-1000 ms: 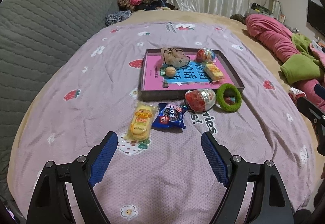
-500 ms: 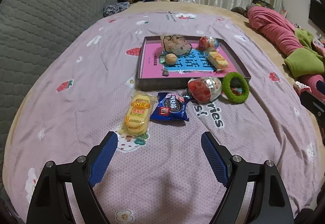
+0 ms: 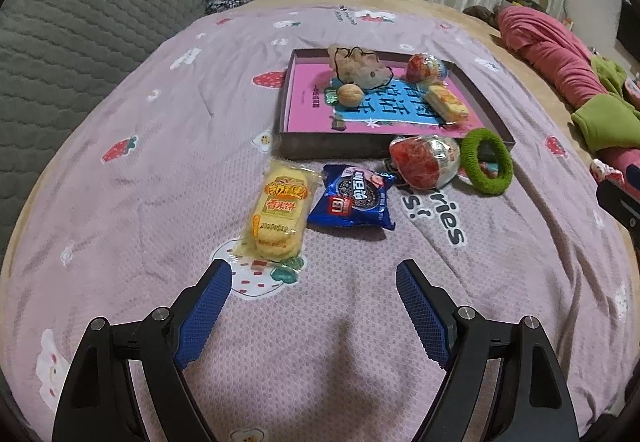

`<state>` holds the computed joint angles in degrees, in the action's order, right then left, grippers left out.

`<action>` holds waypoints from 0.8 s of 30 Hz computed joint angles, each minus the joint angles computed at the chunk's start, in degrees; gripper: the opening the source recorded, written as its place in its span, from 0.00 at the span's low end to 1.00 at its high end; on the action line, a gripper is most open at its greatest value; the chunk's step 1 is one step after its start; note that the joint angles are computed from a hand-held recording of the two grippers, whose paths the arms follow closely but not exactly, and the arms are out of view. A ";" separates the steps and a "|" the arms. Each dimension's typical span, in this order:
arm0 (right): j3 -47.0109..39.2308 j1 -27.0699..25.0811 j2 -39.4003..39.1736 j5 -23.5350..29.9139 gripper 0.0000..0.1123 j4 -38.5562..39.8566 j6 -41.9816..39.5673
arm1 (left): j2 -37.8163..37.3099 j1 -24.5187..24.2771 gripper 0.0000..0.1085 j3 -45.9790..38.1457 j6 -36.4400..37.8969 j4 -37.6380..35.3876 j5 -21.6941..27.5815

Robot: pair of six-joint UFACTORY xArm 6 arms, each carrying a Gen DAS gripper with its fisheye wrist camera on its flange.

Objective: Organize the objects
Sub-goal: 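Withdraw both tools from the tray toward the Oreo pack and green ring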

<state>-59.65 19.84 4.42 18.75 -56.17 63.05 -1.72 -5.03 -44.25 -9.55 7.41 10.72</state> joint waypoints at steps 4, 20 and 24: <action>-0.86 -0.28 1.47 -0.15 0.88 0.82 -0.26 | 1.51 0.27 0.79 -1.11 0.52 -0.36 0.19; -5.87 0.70 8.39 0.20 0.88 2.99 -2.70 | 6.35 1.55 0.79 -3.72 4.63 -4.33 -0.53; -7.58 1.04 10.47 0.52 0.88 3.08 -3.01 | 7.58 1.88 0.79 -4.48 6.71 -6.85 -0.58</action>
<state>-67.24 20.87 14.89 19.27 -53.09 60.04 5.85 -3.15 -48.73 -2.84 0.56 10.15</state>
